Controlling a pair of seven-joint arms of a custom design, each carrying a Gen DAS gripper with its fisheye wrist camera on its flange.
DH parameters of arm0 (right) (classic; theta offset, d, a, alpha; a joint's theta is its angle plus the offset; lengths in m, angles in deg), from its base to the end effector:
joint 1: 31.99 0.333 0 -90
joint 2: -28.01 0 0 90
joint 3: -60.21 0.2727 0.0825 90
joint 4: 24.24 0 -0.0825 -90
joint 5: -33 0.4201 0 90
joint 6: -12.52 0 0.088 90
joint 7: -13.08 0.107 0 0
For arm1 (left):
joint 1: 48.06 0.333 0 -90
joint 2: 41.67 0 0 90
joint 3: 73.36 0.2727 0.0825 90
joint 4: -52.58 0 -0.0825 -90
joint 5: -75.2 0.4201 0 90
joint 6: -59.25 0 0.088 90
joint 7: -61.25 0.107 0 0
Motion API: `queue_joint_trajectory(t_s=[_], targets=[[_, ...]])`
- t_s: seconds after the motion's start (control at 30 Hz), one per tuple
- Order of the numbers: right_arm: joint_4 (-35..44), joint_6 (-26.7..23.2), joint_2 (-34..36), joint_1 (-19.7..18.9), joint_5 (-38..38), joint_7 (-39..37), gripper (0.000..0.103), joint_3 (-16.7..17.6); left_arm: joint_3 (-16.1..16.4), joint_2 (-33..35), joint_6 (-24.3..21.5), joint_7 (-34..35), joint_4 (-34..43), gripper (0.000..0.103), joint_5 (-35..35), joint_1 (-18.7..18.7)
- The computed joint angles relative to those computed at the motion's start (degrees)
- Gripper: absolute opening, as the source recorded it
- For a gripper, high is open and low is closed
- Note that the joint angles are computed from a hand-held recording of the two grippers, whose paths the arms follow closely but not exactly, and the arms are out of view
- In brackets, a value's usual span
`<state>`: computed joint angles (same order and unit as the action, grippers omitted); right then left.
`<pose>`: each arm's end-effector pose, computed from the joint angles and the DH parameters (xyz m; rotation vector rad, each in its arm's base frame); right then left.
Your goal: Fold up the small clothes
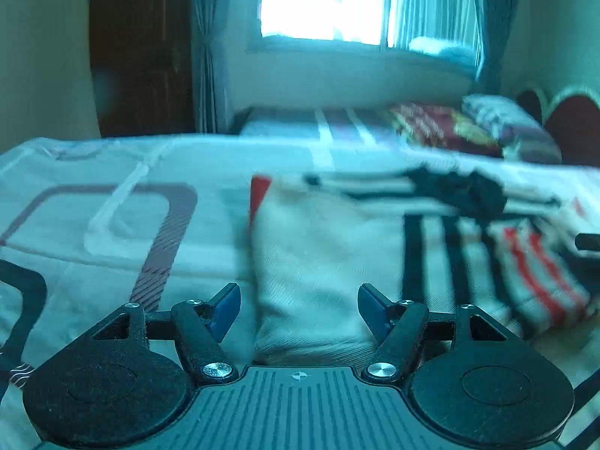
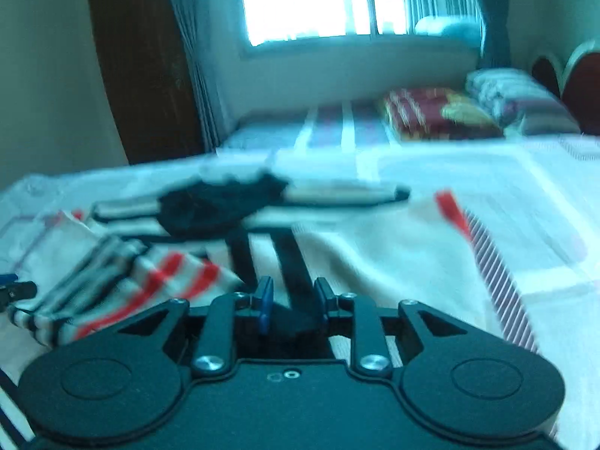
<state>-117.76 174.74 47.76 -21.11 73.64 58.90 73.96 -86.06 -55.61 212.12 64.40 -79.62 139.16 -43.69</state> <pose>0.6769 0.2515 0.4599 -1.9247 1.0610 -0.3974 0.5397 -0.1078 0.4339 -1.9385 1.1780 -0.6537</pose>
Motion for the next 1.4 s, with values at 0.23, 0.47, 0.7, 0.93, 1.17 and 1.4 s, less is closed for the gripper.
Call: queue_joint_trajectory(t_s=[0.23, 0.47, 0.7, 0.93, 1.17, 1.4], targets=[[-9.0, -2.8, -6.7, 2.3, 3.1, -8.8, 0.024, -0.3, -1.2, 8.6, -1.3, 7.5, 8.7, 0.069, 1.3, -4.8], [-10.0, -1.9, -7.2, 1.3, -2.7, 3.0, 0.031, -4.6, 1.2, 3.2, 2.3, 2.9, 1.3, 0.087, 1.8, -4.5], [-7.3, -7.6, -6.5, 1.7, -2.8, 7.3, 0.034, -5.2, 0.2, 3.9, -0.3, 5.7, 2.8, 0.087, -0.6, -4.7], [-6.3, -9.1, -6.4, 0.2, 1.9, 4.6, 0.006, -3.9, 0.1, 2.9, -0.8, 6.6, 1.8, 0.087, -1.3, -5.0], [-7.6, -9.1, -6.9, 1.5, -0.7, 5.5, 0.004, -5.9, 0.0, 1.2, 1.5, 8.3, 0.1, 0.087, -1.5, -3.9], [-9.8, -5.1, -10.3, 1.1, 4.5, -3.8, 0.015, -3.9, -0.9, 0.7, 2.8, 6.8, 0.5, 0.087, -0.9, -2.4]])
